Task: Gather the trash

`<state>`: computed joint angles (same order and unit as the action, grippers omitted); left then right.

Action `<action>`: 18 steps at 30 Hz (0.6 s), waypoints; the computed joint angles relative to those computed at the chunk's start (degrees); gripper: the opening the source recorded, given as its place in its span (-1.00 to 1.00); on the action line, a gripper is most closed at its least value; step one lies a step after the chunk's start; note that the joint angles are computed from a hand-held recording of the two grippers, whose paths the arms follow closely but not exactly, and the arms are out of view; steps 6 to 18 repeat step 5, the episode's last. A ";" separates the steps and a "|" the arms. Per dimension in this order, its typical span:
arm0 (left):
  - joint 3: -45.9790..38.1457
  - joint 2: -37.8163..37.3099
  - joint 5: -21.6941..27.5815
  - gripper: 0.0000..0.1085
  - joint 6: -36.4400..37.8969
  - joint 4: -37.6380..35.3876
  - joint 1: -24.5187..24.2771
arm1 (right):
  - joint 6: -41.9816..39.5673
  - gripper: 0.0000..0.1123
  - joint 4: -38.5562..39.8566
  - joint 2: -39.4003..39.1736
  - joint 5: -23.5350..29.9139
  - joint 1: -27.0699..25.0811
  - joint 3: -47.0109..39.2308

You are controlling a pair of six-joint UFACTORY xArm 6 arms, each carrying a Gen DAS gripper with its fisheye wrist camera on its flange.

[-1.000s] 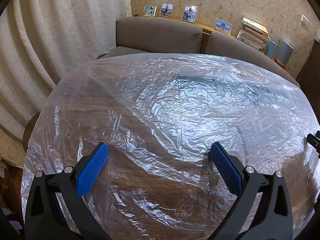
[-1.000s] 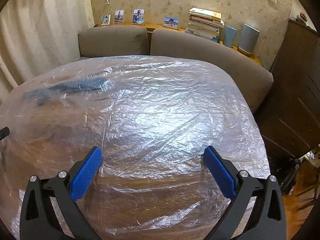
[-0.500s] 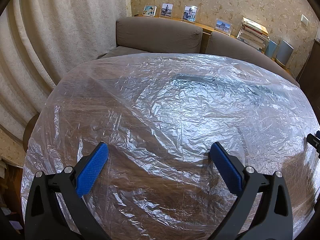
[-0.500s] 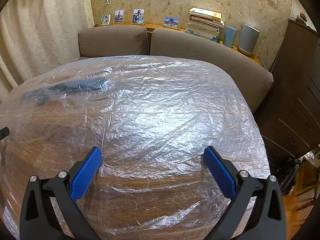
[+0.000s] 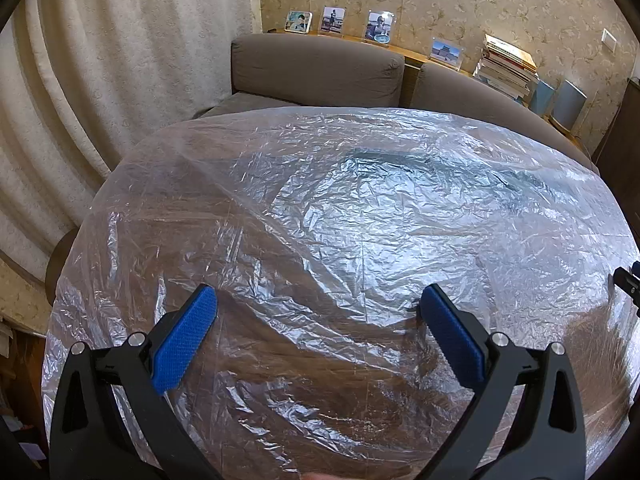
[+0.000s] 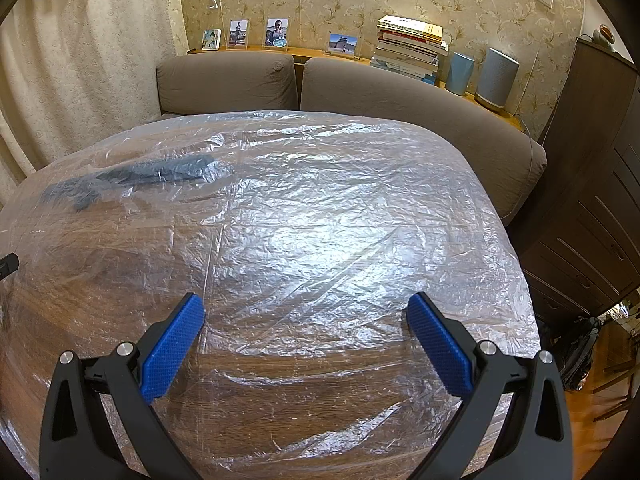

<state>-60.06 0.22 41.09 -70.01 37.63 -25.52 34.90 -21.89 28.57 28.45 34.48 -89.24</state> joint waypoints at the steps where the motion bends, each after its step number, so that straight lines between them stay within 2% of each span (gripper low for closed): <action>1: 0.05 -0.08 0.03 0.87 -0.01 -0.01 -0.03 | 0.00 0.77 0.01 -0.02 0.02 0.01 0.00; 18: -0.04 0.01 0.07 0.87 -0.09 0.01 -0.05 | 0.00 0.77 0.00 -0.02 0.02 0.01 -0.01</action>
